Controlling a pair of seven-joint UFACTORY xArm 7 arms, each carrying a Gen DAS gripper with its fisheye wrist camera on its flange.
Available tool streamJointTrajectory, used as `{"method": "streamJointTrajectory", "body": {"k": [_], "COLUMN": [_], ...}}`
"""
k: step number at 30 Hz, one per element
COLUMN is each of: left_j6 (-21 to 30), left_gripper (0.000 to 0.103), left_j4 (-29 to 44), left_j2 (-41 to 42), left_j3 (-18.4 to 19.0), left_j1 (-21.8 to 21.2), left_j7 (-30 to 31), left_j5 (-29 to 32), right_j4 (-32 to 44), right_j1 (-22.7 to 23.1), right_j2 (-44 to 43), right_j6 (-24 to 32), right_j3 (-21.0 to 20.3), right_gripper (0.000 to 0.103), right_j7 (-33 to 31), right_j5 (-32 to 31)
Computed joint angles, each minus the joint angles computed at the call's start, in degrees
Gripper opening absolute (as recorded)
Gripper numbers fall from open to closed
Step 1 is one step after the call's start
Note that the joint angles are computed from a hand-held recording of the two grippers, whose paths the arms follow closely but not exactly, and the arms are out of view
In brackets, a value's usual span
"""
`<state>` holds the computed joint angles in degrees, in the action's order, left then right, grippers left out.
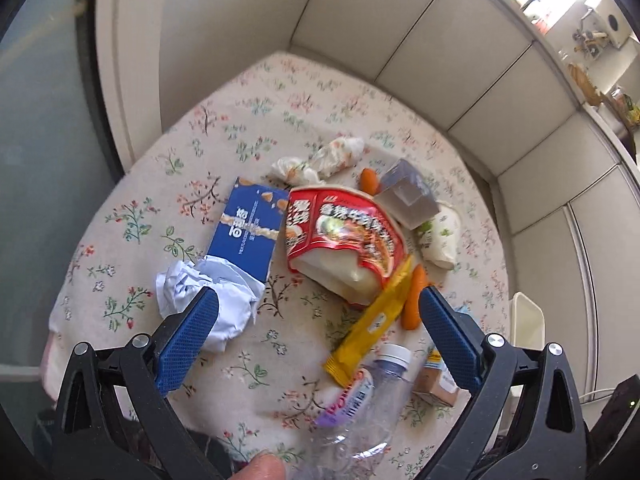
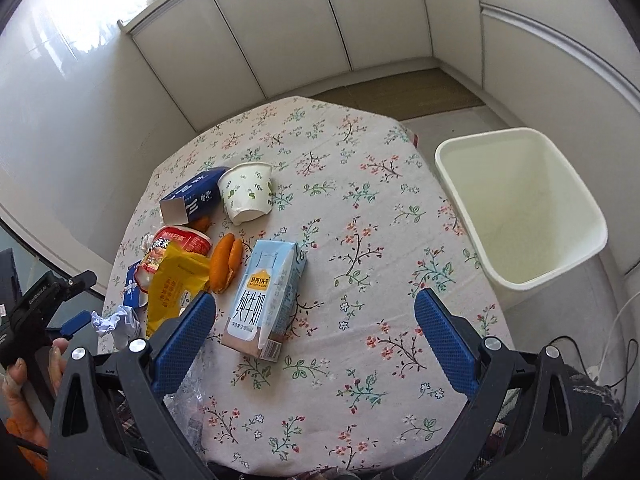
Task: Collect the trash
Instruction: 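Reach the left gripper to the crumpled white paper and close on it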
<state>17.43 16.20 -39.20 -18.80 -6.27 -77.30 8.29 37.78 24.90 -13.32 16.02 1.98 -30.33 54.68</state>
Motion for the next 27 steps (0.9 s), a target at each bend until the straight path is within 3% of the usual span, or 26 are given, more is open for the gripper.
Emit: {"method": "streamJointTrajectory", "body": {"k": [2, 6, 9, 13, 17, 23, 27], "left_j6": [-0.11, 6.59, 11.08, 15.85, 15.51, 19.39, 20.5], "left_gripper": [0.096, 0.096, 0.096, 0.096, 0.096, 0.093, 0.093], "left_j4": [0.0, 2.07, 4.19, 5.48, 1.94, 2.94, 2.38], "left_j2": [2.43, 6.39, 9.58, 10.29, 6.5, 6.86, 7.18], "left_j3": [4.53, 9.52, 10.02, 12.1, 15.09, 12.42, 14.39], "left_j1": [-2.22, -2.57, 0.71, 1.27, -1.59, -0.34, -2.03], "left_j7": [3.15, 7.54, 9.6, 12.58, 15.58, 15.13, 17.41], "left_j5": [-2.04, -5.37, -4.06, -5.81, -12.23, -11.74, -14.64], "right_j4": [1.8, 3.89, 4.71, 5.2, 6.08, 6.18, 5.47], "right_j1": [0.16, -2.31, -4.2, -5.89, -6.69, -6.45, -5.4], "right_j2": [1.9, 4.71, 5.86, 6.47, 7.81, 8.23, 7.63], "right_j6": [3.36, 6.92, 8.72, 10.03, 11.47, 11.14, 9.47], "right_j3": [-1.33, -0.19, 1.13, 2.3, 2.93, 4.72, 5.13], "right_gripper": [0.097, 0.097, 0.097, 0.097, 0.097, 0.097, 0.097], "right_j7": [-2.05, -4.16, -4.0, -2.44, -1.27, -1.14, -1.63], "right_j5": [2.54, 5.24, 4.59, 2.04, 0.57, -2.81, -4.52]}}
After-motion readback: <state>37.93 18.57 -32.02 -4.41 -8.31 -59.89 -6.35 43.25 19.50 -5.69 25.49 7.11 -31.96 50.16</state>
